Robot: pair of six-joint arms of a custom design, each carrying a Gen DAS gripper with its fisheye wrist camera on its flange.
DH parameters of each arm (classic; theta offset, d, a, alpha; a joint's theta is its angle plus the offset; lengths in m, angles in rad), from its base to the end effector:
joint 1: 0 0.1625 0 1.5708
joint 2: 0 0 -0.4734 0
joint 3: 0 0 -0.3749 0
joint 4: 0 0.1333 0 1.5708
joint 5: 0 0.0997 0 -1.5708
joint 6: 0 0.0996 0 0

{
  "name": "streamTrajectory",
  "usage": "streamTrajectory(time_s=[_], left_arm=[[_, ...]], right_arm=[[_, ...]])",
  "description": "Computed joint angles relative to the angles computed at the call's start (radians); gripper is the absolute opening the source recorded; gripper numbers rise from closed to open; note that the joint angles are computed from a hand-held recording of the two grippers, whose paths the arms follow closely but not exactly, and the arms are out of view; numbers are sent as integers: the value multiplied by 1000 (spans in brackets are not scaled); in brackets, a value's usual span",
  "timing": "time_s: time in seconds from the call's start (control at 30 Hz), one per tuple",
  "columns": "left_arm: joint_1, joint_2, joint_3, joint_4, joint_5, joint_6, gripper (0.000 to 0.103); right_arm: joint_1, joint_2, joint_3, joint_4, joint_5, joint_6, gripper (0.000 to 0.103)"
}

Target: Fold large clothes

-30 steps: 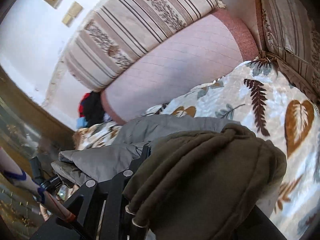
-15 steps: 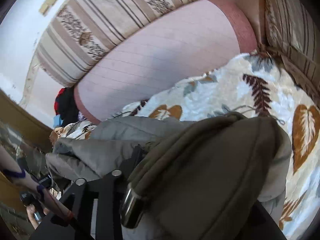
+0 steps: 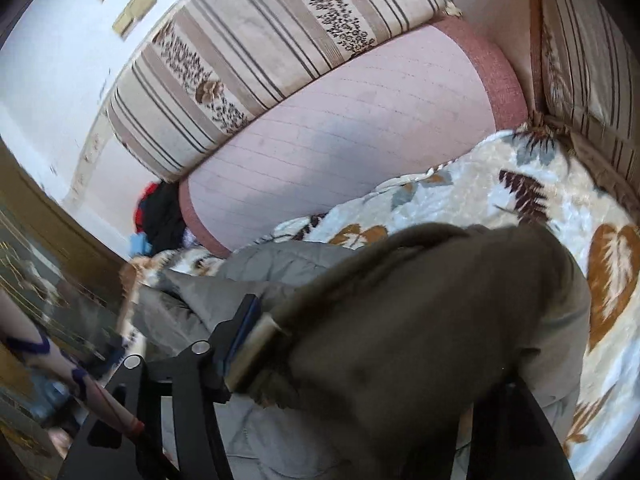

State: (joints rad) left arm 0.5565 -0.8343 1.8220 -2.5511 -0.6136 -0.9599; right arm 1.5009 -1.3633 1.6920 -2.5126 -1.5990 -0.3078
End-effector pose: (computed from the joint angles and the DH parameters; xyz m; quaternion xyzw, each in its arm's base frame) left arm -0.4161 -0.5118 0.1422 0.0258 0.8873 -0.3825 0.2565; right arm 0.0889 -0.5989 0.4807 0.1089 -0.9471 0.2939 0.0699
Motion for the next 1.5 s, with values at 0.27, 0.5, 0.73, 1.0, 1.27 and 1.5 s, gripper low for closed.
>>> streamTrajectory(time_s=[0.27, 0.5, 0.73, 1.0, 1.27, 1.5], left_arm=[[-17, 88, -56, -11, -13, 123, 86], [39, 184, -181, 133, 41, 166, 86], [117, 254, -306, 195, 67, 250, 95], [212, 294, -404, 118, -22, 305, 103], [232, 295, -400, 54, -62, 332, 103], [176, 155, -230, 3, -30, 252, 103]], right_arm=[[-67, -43, -5, 45, 210, 38, 89], [46, 26, 142, -301, -243, -316, 89], [54, 153, 70, -368, -329, -361, 89], [40, 280, -113, -253, -349, -302, 92], [14, 317, -176, -170, -315, -234, 95], [30, 214, -108, -177, -296, -237, 94]])
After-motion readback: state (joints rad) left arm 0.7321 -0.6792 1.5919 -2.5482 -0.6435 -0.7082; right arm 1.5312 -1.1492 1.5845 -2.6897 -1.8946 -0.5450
